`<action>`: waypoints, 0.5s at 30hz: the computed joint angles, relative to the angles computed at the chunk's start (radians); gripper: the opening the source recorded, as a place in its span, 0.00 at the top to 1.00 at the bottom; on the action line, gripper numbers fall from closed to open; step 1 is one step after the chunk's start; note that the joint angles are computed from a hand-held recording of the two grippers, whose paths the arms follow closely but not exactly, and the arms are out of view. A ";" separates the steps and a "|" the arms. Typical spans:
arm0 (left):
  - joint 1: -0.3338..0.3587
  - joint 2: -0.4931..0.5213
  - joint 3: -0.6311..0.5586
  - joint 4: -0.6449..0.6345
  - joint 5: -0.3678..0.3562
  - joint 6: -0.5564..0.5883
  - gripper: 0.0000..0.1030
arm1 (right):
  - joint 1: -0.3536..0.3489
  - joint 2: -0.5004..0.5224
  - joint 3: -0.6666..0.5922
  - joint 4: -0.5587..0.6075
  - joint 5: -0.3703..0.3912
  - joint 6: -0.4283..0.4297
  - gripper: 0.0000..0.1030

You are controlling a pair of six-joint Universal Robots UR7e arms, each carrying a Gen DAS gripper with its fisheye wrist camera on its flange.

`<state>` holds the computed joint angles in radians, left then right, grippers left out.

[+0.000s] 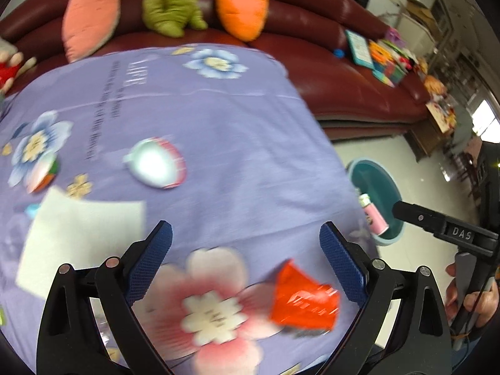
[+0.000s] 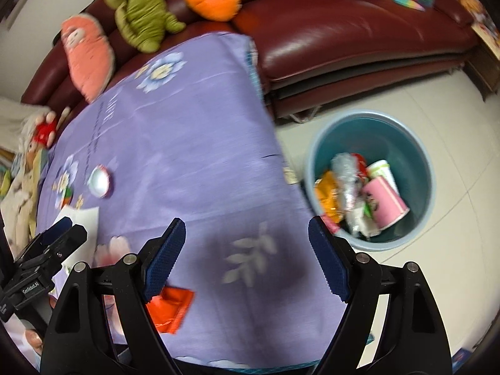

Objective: Collect trash
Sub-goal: 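Move both tools back to the table toward the tissue and packet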

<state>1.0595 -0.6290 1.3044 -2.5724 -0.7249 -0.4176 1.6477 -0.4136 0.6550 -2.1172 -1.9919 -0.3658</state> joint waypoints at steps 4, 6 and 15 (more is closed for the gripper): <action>-0.005 -0.106 0.158 -0.081 0.027 -0.023 0.07 | 0.030 -0.012 0.065 -0.024 -0.002 -0.029 0.25; -0.009 -0.147 0.216 -0.111 0.045 -0.029 0.07 | 0.045 -0.015 0.094 -0.031 -0.001 -0.039 0.25; -0.017 -0.315 0.451 -0.286 0.145 -0.035 0.04 | 0.117 0.010 0.170 -0.030 -0.003 -0.102 0.25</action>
<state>1.0420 -0.9438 1.7553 -2.8579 -0.5799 -0.4521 1.7649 -0.4032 0.8252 -2.1474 -1.9953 -0.4676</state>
